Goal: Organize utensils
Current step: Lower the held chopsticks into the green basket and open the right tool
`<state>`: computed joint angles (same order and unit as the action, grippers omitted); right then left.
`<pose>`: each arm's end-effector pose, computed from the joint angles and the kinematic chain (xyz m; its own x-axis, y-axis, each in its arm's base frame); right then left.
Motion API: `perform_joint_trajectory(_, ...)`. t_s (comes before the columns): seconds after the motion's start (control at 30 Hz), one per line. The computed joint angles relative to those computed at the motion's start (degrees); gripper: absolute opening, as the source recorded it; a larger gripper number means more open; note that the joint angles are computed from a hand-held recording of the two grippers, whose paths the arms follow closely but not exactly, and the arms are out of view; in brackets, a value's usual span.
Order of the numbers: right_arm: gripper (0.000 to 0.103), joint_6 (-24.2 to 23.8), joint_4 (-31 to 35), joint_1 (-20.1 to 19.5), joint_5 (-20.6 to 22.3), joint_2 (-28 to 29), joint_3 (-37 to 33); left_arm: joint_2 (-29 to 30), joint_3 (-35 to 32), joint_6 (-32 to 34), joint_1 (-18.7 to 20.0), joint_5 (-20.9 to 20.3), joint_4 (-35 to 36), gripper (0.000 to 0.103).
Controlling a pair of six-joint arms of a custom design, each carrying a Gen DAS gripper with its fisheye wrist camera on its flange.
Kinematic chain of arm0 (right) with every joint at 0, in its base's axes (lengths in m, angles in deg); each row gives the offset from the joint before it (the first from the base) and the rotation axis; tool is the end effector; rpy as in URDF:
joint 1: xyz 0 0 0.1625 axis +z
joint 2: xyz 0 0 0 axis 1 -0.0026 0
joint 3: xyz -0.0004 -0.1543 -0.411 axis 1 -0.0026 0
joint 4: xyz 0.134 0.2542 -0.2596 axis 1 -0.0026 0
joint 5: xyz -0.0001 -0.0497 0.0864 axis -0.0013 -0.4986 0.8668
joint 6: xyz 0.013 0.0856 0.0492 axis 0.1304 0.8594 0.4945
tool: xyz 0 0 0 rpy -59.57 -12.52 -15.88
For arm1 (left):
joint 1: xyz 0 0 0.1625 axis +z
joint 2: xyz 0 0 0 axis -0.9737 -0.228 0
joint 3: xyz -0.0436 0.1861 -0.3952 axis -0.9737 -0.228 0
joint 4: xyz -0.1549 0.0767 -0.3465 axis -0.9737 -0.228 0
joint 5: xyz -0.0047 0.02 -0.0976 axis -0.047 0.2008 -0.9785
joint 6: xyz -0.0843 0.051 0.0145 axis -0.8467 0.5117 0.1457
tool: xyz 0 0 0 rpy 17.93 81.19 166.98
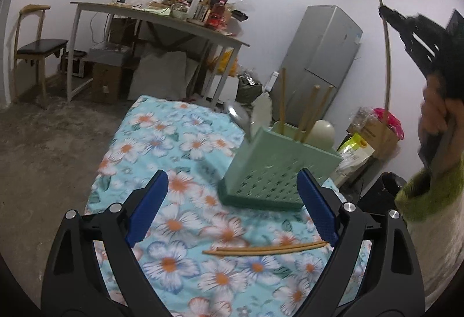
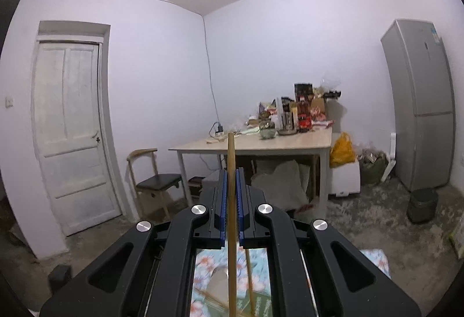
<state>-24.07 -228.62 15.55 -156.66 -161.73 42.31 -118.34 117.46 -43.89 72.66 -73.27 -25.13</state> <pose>0.2801 -0.4117 0.5172 -0.5206 -0.7694 0.3702 -0.7222 0.1654 -0.6717 -0.4114 -0.1917 0.0658 -0.9084 -0.1907 -0.3721 0.2812 0.3799 -0.8812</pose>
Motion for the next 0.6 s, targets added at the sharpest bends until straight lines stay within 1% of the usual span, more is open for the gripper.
perform_joint_trajectory(0.13,0.006,0.47,-4.94,0.81,-0.2,3.96,-0.28,-0.62,0.26,-1.79,-0.35,-1.38,2.86,0.086)
perform_joint_trajectory(0.23,0.006,1.14,-6.92,0.71,-0.01,7.58,-1.36,-1.25,0.52,-2.52,-0.47,-1.7,3.94,0.086)
perform_joint_trajectory(0.33,0.006,0.99,-9.48,0.05,-1.49,10.42,-1.19,-1.66,0.55,-2.86,-0.38,-1.85,5.33,0.086)
perform_joint_trajectory(0.4,0.006,-0.36,-12.67,-0.04,-4.55,12.29,-0.39,-1.79,0.83,-2.66,-0.2,-2.0,5.09,0.086)
perform_joint_trajectory(0.43,0.006,-1.37,-13.25,-0.02,-5.8,12.85,-0.13,-1.97,1.16,-2.39,-0.07,-2.12,4.55,0.086)
perform_joint_trajectory(0.6,0.006,-5.02,-11.44,-0.94,-10.63,12.26,2.52,-2.62,3.01,0.0,0.72,-1.77,0.21,0.086)
